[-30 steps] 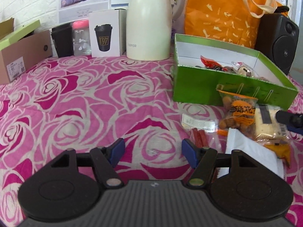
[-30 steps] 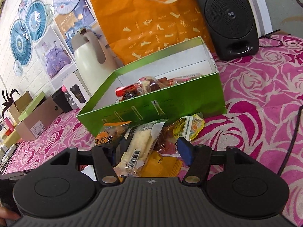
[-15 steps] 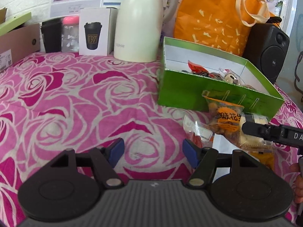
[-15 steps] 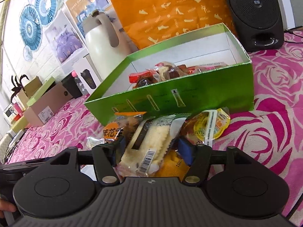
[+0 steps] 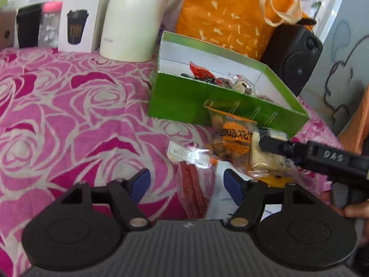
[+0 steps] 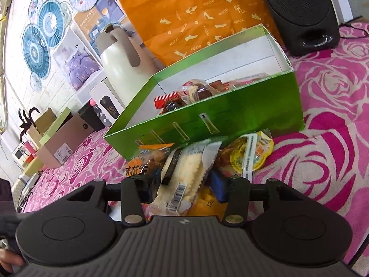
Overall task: Organize snacks
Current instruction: 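Move the left tool to the red sausage stick pack while the right tool reaches a clear stick-snack bag, then grasp the red sausage stick pack with the left gripper while the right gripper grasps the clear stick-snack bag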
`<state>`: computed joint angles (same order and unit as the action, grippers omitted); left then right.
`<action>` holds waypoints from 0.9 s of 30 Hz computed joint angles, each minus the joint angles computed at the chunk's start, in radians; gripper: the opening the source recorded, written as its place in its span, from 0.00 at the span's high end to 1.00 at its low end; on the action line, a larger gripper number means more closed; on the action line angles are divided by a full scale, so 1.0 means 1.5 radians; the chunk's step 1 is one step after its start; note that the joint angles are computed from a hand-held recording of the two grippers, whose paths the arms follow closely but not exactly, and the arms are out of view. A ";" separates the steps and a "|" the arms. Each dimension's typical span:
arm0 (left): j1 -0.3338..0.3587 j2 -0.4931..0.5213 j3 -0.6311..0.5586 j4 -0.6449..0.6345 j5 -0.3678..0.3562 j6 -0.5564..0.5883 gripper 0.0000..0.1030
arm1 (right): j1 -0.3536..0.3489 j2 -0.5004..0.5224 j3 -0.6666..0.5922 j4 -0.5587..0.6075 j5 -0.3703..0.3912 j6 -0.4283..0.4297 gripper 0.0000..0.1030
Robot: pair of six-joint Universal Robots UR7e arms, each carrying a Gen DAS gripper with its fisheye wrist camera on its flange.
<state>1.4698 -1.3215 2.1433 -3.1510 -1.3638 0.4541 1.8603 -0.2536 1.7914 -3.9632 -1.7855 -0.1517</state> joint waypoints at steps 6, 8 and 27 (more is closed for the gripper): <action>0.023 0.006 -0.014 0.032 -0.079 -0.025 0.74 | 0.004 -0.007 -0.006 0.030 0.002 -0.033 0.49; 0.037 0.005 -0.021 0.039 -0.104 -0.048 0.73 | 0.007 -0.008 -0.006 0.033 0.005 -0.045 0.55; 0.015 -0.075 0.057 -0.115 -0.093 -0.044 0.74 | 0.070 0.020 0.005 -0.131 -0.035 -0.086 0.74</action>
